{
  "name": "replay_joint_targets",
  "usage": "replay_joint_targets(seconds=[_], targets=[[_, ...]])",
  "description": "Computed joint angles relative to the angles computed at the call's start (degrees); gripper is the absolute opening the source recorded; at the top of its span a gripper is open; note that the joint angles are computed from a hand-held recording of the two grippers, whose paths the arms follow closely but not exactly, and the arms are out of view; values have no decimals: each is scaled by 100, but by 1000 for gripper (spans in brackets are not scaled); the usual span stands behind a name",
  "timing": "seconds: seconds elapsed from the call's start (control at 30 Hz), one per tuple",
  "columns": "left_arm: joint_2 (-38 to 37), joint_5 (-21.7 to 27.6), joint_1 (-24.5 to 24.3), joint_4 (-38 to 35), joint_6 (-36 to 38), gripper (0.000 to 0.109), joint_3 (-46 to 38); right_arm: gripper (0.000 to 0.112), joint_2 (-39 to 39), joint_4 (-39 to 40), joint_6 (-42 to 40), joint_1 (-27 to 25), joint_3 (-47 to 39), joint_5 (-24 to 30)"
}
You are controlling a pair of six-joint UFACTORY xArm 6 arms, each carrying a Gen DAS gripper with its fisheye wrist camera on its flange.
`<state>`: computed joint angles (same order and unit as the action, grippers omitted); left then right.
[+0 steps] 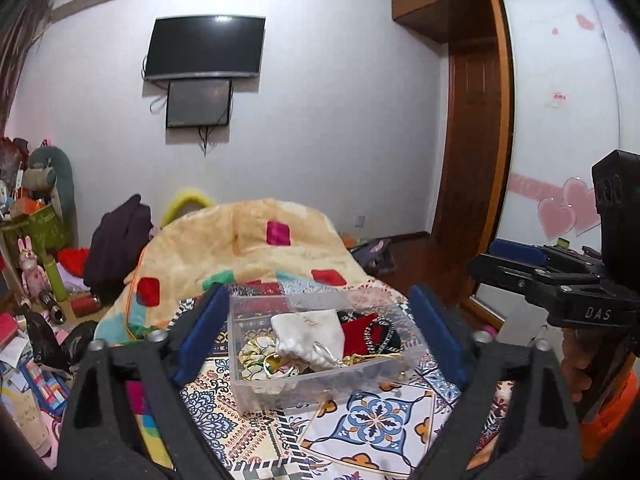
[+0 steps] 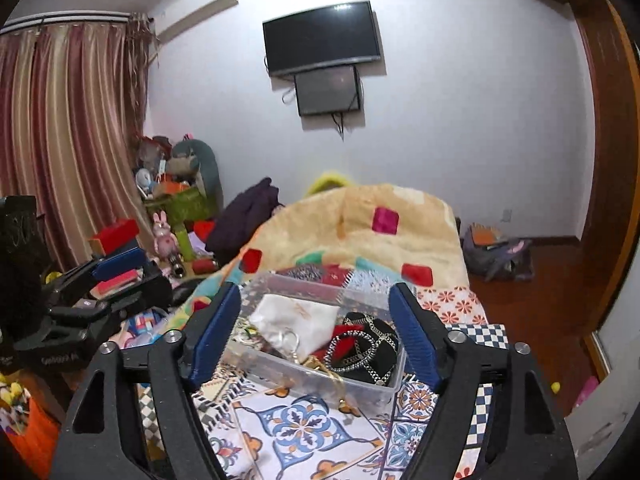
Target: Organize soft objects
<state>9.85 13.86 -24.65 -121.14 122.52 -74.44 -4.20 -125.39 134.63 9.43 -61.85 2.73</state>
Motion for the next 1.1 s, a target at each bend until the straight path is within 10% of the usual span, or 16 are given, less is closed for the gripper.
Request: replay_joint_targets(seconds=[0.23,1.1], targets=[[-455,180,-16,-706,815,102,494,103,-453,-352,425,350,534,705],[-423,205,-7,-1073,1126,103,565,103,-630,-778,930,448,862,1055]])
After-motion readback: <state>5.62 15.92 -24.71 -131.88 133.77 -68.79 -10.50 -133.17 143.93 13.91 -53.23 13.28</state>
